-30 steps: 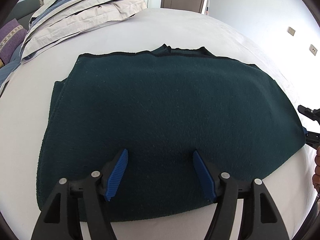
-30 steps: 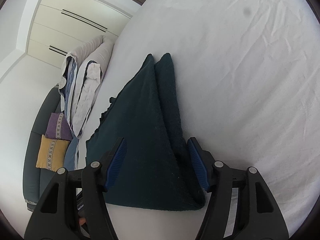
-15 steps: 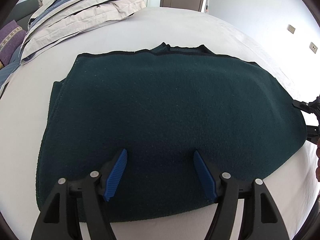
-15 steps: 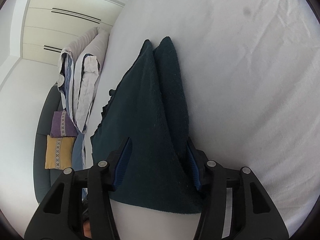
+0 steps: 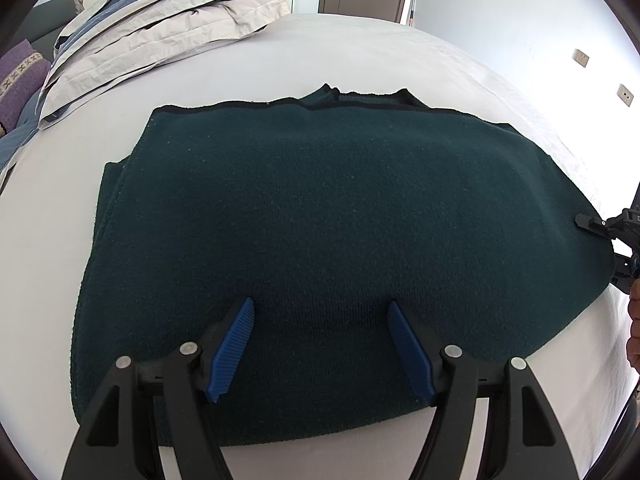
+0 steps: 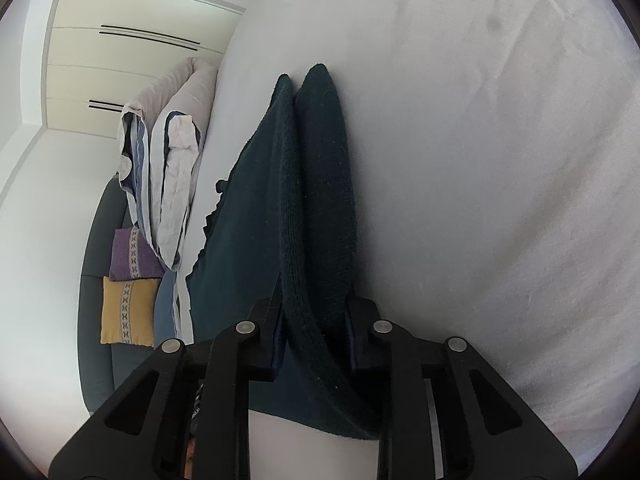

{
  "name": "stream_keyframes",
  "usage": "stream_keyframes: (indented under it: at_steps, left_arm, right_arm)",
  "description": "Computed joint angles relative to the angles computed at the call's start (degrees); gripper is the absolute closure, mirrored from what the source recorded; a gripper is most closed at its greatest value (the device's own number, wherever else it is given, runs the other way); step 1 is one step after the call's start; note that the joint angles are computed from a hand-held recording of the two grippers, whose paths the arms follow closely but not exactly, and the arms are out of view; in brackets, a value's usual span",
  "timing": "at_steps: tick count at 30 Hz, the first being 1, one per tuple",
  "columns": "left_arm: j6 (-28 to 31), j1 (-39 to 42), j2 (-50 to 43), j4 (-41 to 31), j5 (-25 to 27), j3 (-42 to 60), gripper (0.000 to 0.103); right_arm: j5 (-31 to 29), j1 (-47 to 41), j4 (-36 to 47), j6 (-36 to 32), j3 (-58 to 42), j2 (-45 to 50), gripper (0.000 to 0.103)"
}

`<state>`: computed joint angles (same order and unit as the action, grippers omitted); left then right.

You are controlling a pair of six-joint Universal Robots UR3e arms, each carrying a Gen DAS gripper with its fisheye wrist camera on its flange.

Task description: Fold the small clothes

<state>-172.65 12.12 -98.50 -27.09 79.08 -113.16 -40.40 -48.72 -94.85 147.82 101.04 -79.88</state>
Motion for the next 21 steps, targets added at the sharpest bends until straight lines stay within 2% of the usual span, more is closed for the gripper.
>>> stream_keyframes:
  at_steps: [9, 15, 19, 21]
  left_arm:
    - [0.7, 1.0, 1.0, 0.4, -1.4, -1.4, 0.031]
    - [2.0, 3.0, 2.1, -0.3, -4.3, -2.3, 0.032]
    - [2.9, 6.9, 4.2, -2.9, -10.1, -3.3, 0.033]
    - [3.5, 11.1, 6.4, -6.3, -15.6, -4.1, 0.037]
  right_arm:
    - [-4.3, 4.3, -13.3, 7.2, 4.3, -5.6, 0.088]
    - [-6.9, 7.7, -15.1, 9.9, 1.8, -7.3, 0.088]
    - [-10.2, 11.8, -16.1, 12.7, -1.5, -8.5, 0.088]
    - [-13.9, 16.7, -17.4, 14.9, -4.8, -8.9, 0.088]
